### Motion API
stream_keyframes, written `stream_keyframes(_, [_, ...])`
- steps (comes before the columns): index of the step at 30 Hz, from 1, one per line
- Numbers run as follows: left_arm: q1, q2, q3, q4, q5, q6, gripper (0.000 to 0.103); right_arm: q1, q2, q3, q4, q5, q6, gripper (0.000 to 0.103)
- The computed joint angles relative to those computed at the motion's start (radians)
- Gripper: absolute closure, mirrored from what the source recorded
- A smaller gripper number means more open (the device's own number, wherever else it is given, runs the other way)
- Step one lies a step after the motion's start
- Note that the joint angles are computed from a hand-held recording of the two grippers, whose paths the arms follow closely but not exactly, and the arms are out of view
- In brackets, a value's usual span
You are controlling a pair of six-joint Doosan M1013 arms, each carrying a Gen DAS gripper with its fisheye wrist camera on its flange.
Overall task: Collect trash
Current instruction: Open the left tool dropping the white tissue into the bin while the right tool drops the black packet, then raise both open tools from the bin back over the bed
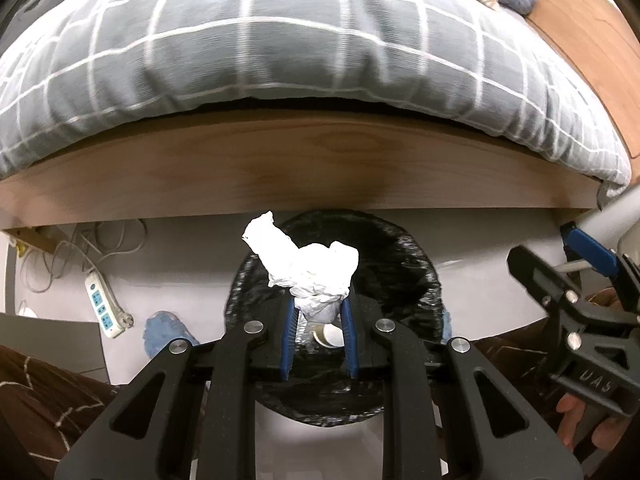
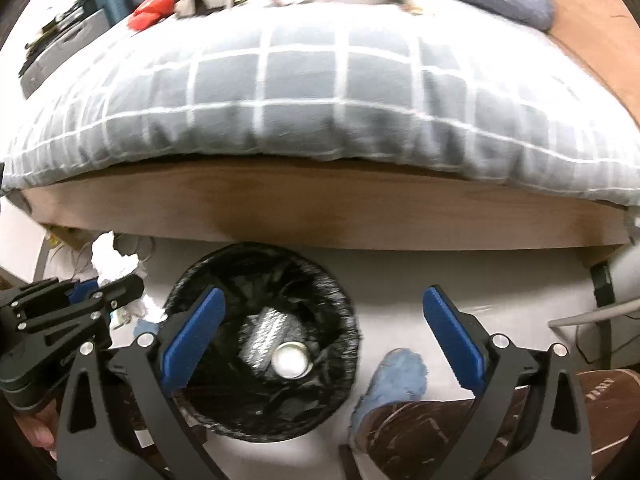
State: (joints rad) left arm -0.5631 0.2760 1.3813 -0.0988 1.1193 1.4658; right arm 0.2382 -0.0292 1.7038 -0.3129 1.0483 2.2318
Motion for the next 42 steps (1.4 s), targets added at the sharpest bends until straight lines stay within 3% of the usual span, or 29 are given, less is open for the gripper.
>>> stream_keyframes(11, [-0.04, 0.002, 0.003, -0.004, -0.01, 0.002, 0.077, -0.029, -0.032, 0.022, -0.033, 0.014, 0.044, 0.008])
stream_keyframes(19, [-0.047, -0.018, 0.023, 0.055, -0.039, -0.023, 0.048, -0.015, -0.035, 0.015, -0.061, 0.013, 0.063, 0.008])
stream_keyframes(21, [-0.047, -0.025, 0.025, 0.068, -0.049, -0.03, 0.037, -0.013, -0.039, 0.013, -0.064, 0.012, 0.061, 0.008])
stream_keyframes(32, [-0.048, -0.064, 0.011, 0.118, -0.095, -0.055, 0.007, 0.0, -0.049, -0.033, -0.094, 0.022, 0.054, 0.008])
stream_keyframes(42, [-0.036, -0.083, -0.032, 0.141, -0.095, -0.09, 0.006, 0.019, -0.06, -0.076, -0.138, 0.024, 0.043, 0.008])
